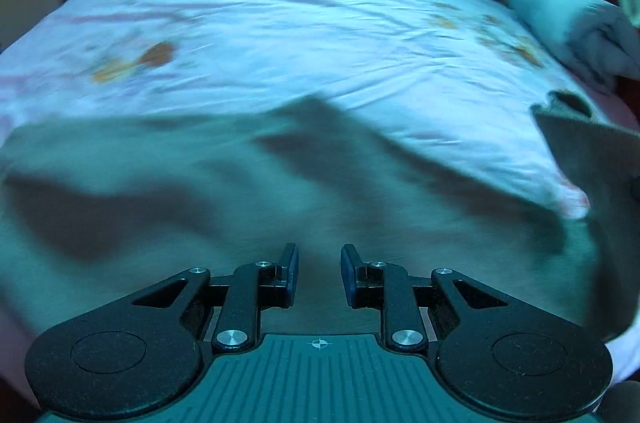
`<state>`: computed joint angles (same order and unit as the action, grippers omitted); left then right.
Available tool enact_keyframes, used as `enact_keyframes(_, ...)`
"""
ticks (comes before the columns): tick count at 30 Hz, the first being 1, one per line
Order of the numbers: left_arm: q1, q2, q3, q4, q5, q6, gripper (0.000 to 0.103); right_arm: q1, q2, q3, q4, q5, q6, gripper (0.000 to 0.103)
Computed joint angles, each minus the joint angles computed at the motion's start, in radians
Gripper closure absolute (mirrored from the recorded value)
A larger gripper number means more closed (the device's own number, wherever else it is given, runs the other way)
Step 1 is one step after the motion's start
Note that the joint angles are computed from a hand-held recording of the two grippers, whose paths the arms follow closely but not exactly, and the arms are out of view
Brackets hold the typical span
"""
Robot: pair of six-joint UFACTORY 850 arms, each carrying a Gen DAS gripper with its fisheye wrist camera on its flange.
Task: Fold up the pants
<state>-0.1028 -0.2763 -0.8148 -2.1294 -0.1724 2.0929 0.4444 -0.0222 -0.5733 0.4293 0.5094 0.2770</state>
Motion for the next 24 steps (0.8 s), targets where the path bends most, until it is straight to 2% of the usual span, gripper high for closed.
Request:
enact_keyframes(4,0.067,-0.012,0.022,-0.059,-0.006,0.052,0.079,0.087,-0.123,-0.086,-0.010,-0.003,-0.009,0.096)
enact_keyframes(8,0.081,-0.024,0.032,-0.084,-0.029,0.069,0.079,0.165,-0.239,-0.159,0.020,-0.006,-0.029,0.096)
enact_keyframes(9,0.084,-0.020,0.036,-0.056,-0.034,0.045,0.079,0.184,-0.263,-0.174,0.055,-0.009,-0.071,0.096)
enact_keyframes(11,0.088,-0.019,0.034,0.009,-0.051,-0.019,0.079,0.197,-0.294,-0.190,0.041,-0.035,-0.048,0.096)
enact_keyframes(13,0.096,-0.018,0.028,0.167,-0.080,-0.183,0.079,0.212,-0.305,-0.192,0.070,-0.038,-0.070,0.094)
enact_keyframes(14,0.094,-0.024,0.017,0.232,-0.090,-0.252,0.079,0.215,-0.313,-0.197,0.080,-0.043,-0.087,0.089)
enact_keyframes(15,0.092,-0.025,0.012,0.266,-0.098,-0.289,0.079,0.207,-0.322,-0.210,0.048,-0.081,-0.068,0.083)
enact_keyframes(17,0.089,-0.010,0.017,0.278,-0.112,-0.305,0.079,0.184,-0.327,-0.219,-0.069,-0.134,0.047,0.079)
enact_keyframes(19,0.082,0.002,0.018,0.261,-0.108,-0.295,0.079,0.169,-0.292,-0.188,-0.184,-0.120,0.156,0.065)
enact_keyframes(20,0.078,0.004,0.017,0.261,-0.111,-0.295,0.079,0.166,-0.274,-0.173,-0.210,-0.117,0.178,0.052)
enact_keyframes(22,0.067,0.006,0.012,0.247,-0.108,-0.278,0.079,0.151,-0.230,-0.139,-0.316,-0.109,0.260,0.051)
enact_keyframes(24,0.052,0.004,0.008,0.272,-0.105,-0.298,0.079,0.143,-0.185,-0.094,-0.330,-0.080,0.277,0.052)
